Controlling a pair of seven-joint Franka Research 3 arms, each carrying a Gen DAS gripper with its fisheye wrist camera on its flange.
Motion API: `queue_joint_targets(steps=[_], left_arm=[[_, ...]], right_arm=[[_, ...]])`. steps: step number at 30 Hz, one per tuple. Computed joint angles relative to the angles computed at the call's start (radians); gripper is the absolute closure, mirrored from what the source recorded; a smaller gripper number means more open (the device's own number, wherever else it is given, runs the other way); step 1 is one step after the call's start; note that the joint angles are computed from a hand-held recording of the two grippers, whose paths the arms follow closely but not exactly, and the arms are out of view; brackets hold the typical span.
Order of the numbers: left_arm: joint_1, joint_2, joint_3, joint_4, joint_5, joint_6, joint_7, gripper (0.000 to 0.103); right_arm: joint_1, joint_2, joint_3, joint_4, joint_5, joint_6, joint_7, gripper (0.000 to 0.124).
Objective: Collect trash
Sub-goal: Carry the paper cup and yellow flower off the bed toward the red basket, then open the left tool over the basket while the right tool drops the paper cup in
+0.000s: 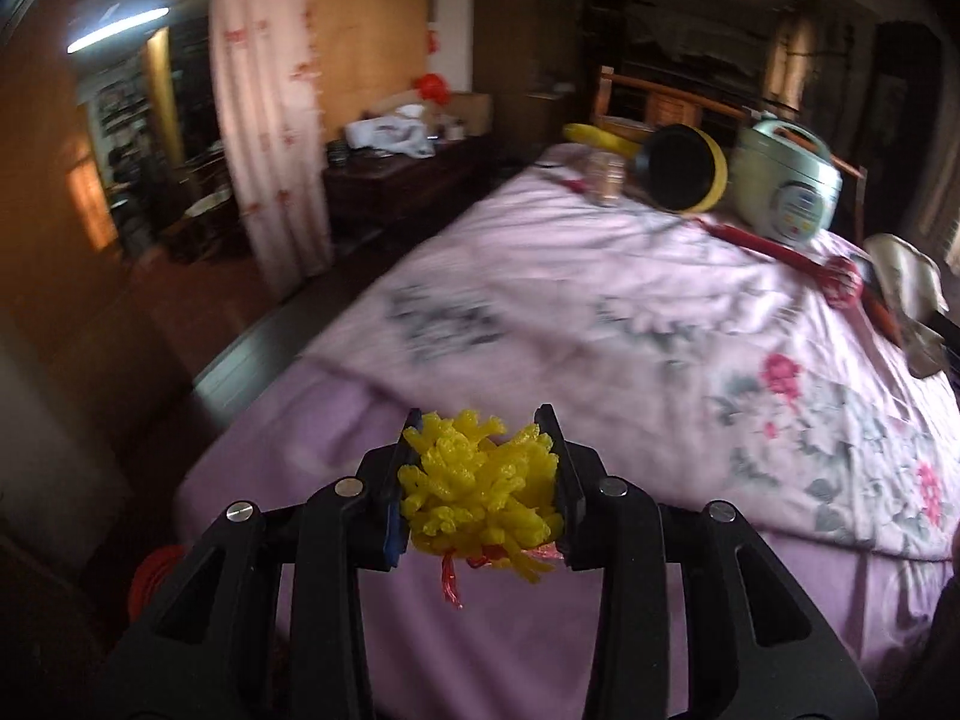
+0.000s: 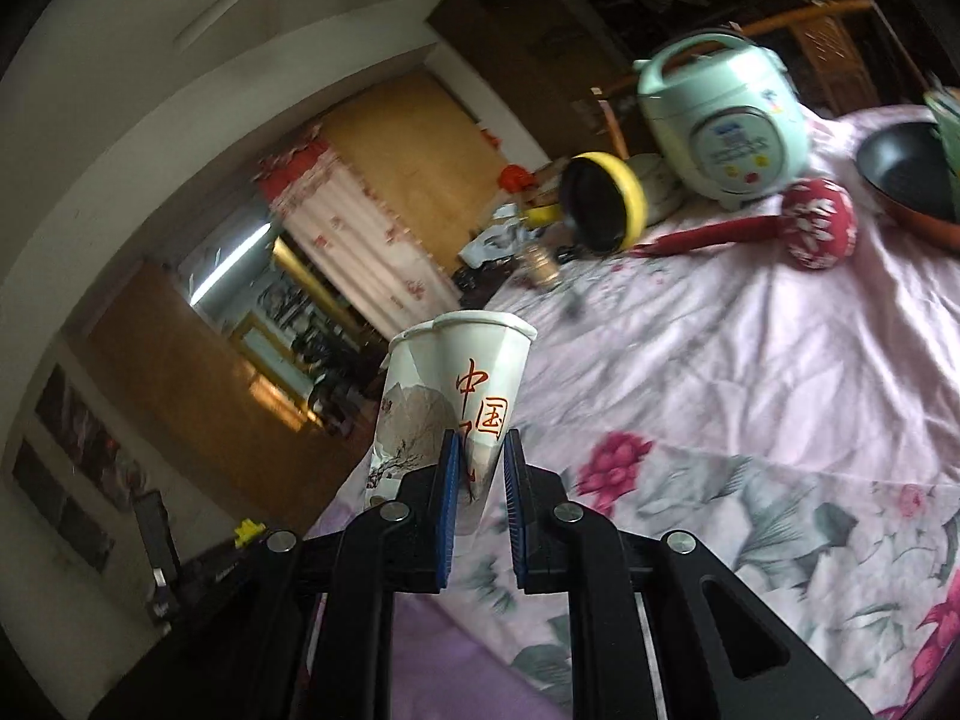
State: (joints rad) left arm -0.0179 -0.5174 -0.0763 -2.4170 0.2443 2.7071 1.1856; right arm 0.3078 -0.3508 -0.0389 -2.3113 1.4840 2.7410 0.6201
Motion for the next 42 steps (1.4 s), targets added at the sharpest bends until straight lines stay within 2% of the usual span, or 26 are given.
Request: queue_joint_targets(steps=[5,11,16,21,23,24,28,33,38,42], left_arm=[[0.098,-0.164,0.046,-0.141,0.021,-0.037,-0.037,0.064],[0.2,-0.271,0.128,-0.264,0.022,-0.072,-0.036,0.063],[0.293,-0.286,0.178,-0.344,0.024,-0.055,-0.007,0.063],[0.354,-0.251,0.279,-0.395,-0.033,-0.019,0.069,0.063],[0.379,-0.234,0.302,-0.406,-0.057,-0.005,0.107,0.062],[0.392,-0.222,0.307,-0.41,-0.065,0.001,0.123,0.059],[0.455,-0.185,0.306,-0.424,-0.087,0.014,0.155,0.024],[0.527,-0.186,0.303,-0.43,-0.091,0.006,0.19,0.017],[0.61,-0.179,0.275,-0.426,-0.067,0.048,0.153,0.011],[0.624,-0.169,0.298,-0.414,-0.074,0.054,0.154,0.01]], right_arm=[[0.063,-0.062,0.056,-0.052,0.036,0.038,-0.074,0.109],[0.149,-0.032,0.111,-0.035,0.045,0.033,-0.081,0.109],[0.204,0.049,0.156,0.032,-0.021,0.038,-0.011,0.109],[0.251,0.143,0.2,0.113,-0.15,0.051,0.101,0.109],[0.267,0.185,0.212,0.149,-0.203,0.048,0.145,0.109],[0.272,0.205,0.217,0.168,-0.233,0.045,0.168,0.109],[0.299,0.299,0.252,0.254,-0.362,0.034,0.273,0.109],[0.329,0.415,0.293,0.352,-0.505,0.011,0.379,0.109],[0.354,0.541,0.324,0.456,-0.659,-0.018,0.493,0.109],[0.385,0.648,0.332,0.562,-0.804,-0.062,0.596,0.109]])
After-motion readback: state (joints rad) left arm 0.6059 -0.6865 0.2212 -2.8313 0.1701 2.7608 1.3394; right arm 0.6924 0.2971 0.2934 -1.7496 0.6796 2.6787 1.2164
